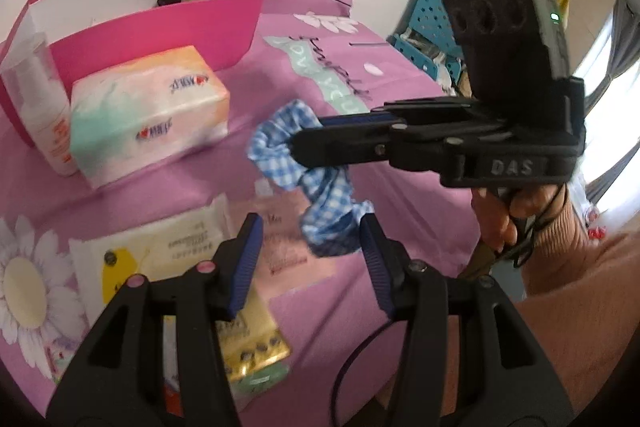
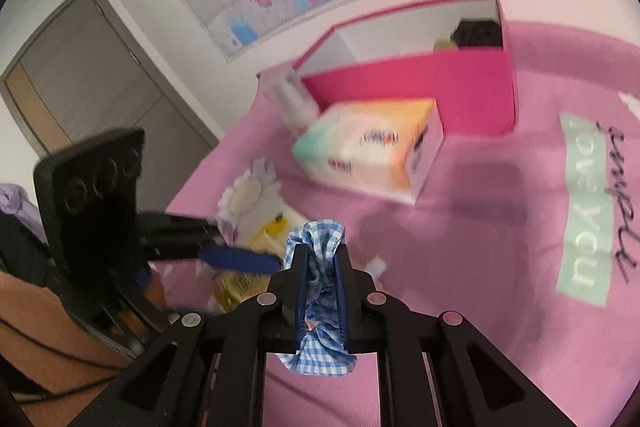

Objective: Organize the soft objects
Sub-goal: 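Carry the blue gingham scrunchie into the pink box and open the right gripper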

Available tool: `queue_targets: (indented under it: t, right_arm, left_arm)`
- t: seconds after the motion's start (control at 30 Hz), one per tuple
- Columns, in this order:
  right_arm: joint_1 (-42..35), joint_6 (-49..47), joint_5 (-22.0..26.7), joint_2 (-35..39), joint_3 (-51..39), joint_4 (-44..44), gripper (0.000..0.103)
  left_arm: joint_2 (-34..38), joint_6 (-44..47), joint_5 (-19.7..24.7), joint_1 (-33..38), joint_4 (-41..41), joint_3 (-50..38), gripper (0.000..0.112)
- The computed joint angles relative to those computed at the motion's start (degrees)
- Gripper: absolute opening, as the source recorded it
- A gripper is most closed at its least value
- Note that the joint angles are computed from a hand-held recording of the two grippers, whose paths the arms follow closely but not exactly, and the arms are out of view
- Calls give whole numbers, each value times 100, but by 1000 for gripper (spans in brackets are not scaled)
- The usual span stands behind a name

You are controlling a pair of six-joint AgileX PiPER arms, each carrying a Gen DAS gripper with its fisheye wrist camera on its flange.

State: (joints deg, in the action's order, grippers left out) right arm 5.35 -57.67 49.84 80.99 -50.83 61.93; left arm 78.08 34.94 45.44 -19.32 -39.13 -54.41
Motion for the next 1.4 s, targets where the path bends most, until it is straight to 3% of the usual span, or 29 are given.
queue_targets:
  t: [0.17,0.33,0.63,0.97,1.07,1.27,1.37,1.4]
  right_arm:
    - [93,63,-94,171,-452,240,12]
    - [118,194,-211,463,-1223,274,12]
    - [310,885,-398,1559,-3150,-90,12]
    - [481,2244,-622,2927,-5047,-1130,12]
    - [496,2708,-478,3380,-5684,-1445,12]
    - [591,3545,-489,3932,-6431,-2177,16]
    - [680,3980,-493,4182,-6787,-2697,21]
    - [694,4103,-487,4247,-6879,-2826,30]
  left_arm:
    - [216,-390,-204,-39,253,-497,51]
    - [595,-547,-101,237,304,-1257,37]
    - [1659,-1418,208,497,826,-3008,27]
    - [3042,-2646,773,612,1573,-4864,26]
    - [3460,-2940,1046,623,1736,-5462,26]
    - [3656,-3295,1084,538,2213,-5768,26]
    - [3650,-3429,1088,520,2404,-5755,40]
    - [3614,-3474,1017,500,2477,-5690,42]
